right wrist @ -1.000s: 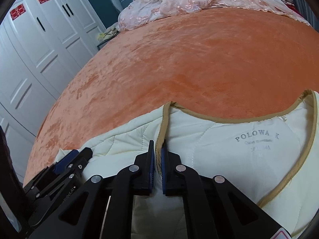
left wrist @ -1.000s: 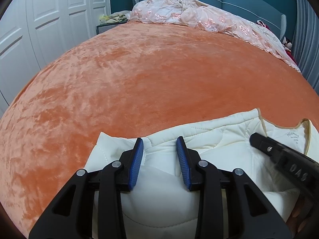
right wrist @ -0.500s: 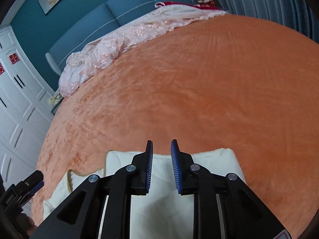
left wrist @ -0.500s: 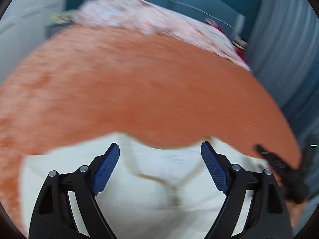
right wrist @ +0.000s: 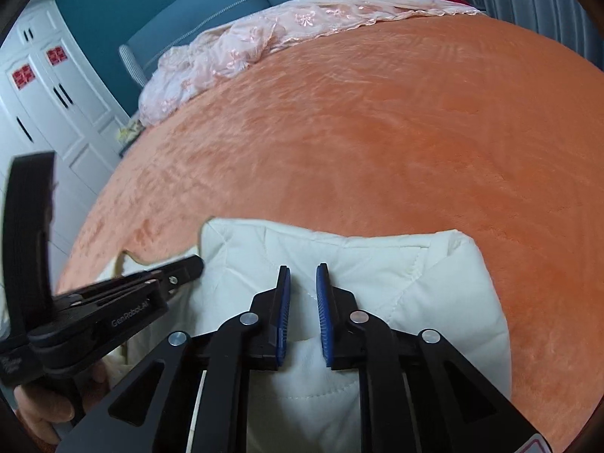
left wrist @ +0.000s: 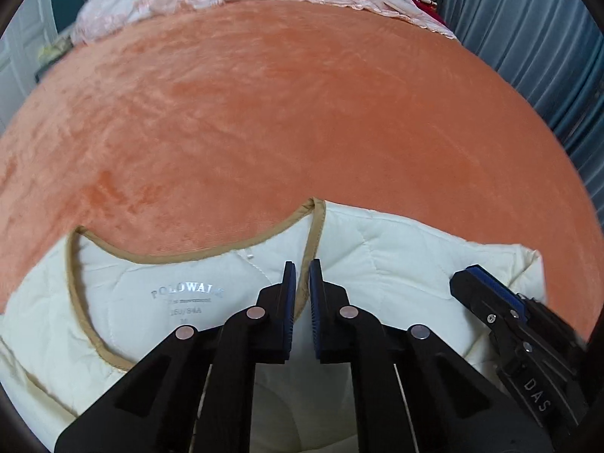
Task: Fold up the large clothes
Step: 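Lift the collar edge with both grippers toward the hem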
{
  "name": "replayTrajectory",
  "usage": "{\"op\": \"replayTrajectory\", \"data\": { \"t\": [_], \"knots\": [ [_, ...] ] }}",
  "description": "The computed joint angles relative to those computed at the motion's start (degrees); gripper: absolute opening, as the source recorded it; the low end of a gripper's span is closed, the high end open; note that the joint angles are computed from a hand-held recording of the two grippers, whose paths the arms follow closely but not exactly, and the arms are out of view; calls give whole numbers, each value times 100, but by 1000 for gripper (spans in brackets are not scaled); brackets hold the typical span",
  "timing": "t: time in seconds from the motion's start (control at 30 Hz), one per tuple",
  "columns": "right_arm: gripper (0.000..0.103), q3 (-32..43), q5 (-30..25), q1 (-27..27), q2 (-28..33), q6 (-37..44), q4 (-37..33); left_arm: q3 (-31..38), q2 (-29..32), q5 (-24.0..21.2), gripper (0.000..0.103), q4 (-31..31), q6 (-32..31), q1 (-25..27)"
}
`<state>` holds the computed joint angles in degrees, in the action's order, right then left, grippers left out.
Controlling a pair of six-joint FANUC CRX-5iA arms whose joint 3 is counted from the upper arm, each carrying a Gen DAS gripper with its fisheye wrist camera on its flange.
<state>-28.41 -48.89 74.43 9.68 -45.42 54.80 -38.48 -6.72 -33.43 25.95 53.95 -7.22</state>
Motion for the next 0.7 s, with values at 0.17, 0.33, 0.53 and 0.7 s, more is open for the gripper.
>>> {"op": "replayTrajectory", "data": {
  "t": [0.17,0.33,0.53,0.7],
  "knots": [
    [2,44,14,-35,36,-6,-305,-107,15,471,0,-409,422,-70],
    [0,270,-198,-28,236,212,-571,-349,13,921,0,-122,170,-120],
    [0,380,-470,3,397,148,-519,-736,-46,1288,0,839,-605,-137],
    [0,622,-1166,153,415,68,-684,-845,-461,1020,2,1005,-530,207]
  ]
}}
